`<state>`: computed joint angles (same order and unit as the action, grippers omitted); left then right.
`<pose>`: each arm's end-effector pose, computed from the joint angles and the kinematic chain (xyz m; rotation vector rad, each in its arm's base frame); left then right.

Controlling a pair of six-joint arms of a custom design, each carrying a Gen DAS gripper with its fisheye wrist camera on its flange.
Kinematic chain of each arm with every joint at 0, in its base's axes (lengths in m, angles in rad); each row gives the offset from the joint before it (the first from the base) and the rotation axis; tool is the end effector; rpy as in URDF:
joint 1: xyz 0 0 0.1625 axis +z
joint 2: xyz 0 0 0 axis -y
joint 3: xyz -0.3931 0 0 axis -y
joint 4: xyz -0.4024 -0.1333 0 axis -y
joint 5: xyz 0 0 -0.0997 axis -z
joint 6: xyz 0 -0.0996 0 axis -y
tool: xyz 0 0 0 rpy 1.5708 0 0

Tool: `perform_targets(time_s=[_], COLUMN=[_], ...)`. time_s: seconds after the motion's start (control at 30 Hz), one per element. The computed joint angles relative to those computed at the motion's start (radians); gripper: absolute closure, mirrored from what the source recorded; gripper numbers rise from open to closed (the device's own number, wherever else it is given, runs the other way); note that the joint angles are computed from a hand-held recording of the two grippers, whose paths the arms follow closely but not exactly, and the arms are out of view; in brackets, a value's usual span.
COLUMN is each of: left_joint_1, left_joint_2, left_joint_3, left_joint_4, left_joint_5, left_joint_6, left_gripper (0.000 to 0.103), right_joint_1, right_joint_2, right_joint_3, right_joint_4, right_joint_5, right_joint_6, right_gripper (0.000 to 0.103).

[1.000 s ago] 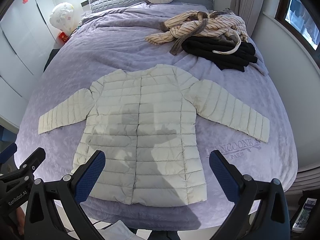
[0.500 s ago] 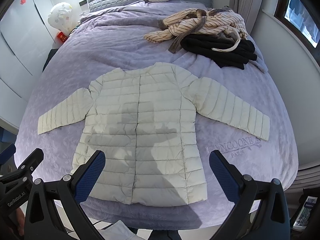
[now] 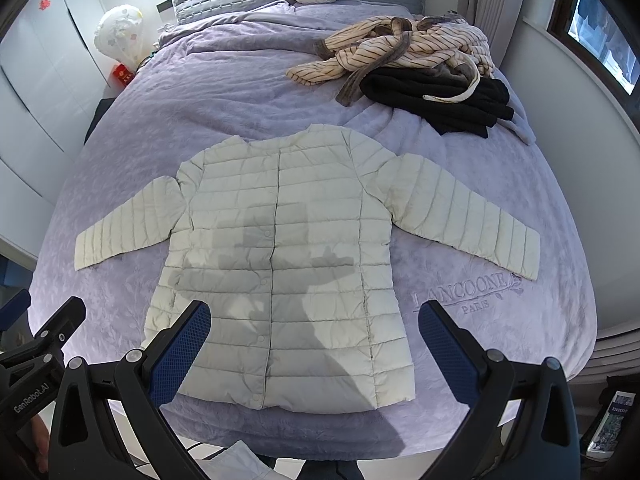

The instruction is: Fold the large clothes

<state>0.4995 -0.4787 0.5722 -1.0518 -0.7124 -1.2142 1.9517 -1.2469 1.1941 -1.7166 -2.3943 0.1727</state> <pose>-0.5968 -0.5634 0.1954 0.1590 2.1960 -0.6213 0.2931 -0.5699 0.5097 0.1427 -2.3507 0.5063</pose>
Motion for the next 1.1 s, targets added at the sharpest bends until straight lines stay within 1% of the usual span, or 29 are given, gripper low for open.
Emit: perform_targets(time_s=[0.13, 0.3, 0.77, 0.83, 0.9, 1.0, 1.1], left_joint_1=[0.000, 0.003, 0.003, 0.005, 0.005, 0.005, 0.003], left_joint_2=[-0.001, -0.026, -0.013, -0.032, -0.038, -0.033, -0.032], left_joint_3=[0.002, 0.039, 0.017, 0.053, 0.062, 0.054, 0.051], left_joint_4=[-0.001, -0.015, -0.006, -0.024, -0.027, -0.022, -0.019], left_joint_5=[-0.001, -0.001, -0.003, -0.002, -0.002, -0.003, -0.004], left_joint_6=[0.002, 0.007, 0.005, 0.006, 0.005, 0.004, 0.001], left_gripper=[0.000, 0.000, 0.000, 0.000, 0.000, 0.000, 0.000], right_joint_1=[-0.002, -0.002, -0.002, -0.002, -0.002, -0.001, -0.002], right_joint_2=[-0.006, -0.003, -0.005, -0.007, -0.006, -0.003, -0.011], right_joint_3=[0.012, 0.008, 0.014, 0.016, 0.015, 0.006, 0.026], right_joint_4=[-0.010, -0.004, -0.009, -0.011, -0.010, 0.000, -0.008], right_joint_5=[0.003, 0.003, 0.002, 0.002, 0.002, 0.003, 0.003], right_joint_6=[-0.004, 0.000, -0.001, -0.002, -0.003, 0.001, 0.004], right_gripper=[0.000, 0.000, 0.000, 0.000, 0.000, 0.000, 0.000])
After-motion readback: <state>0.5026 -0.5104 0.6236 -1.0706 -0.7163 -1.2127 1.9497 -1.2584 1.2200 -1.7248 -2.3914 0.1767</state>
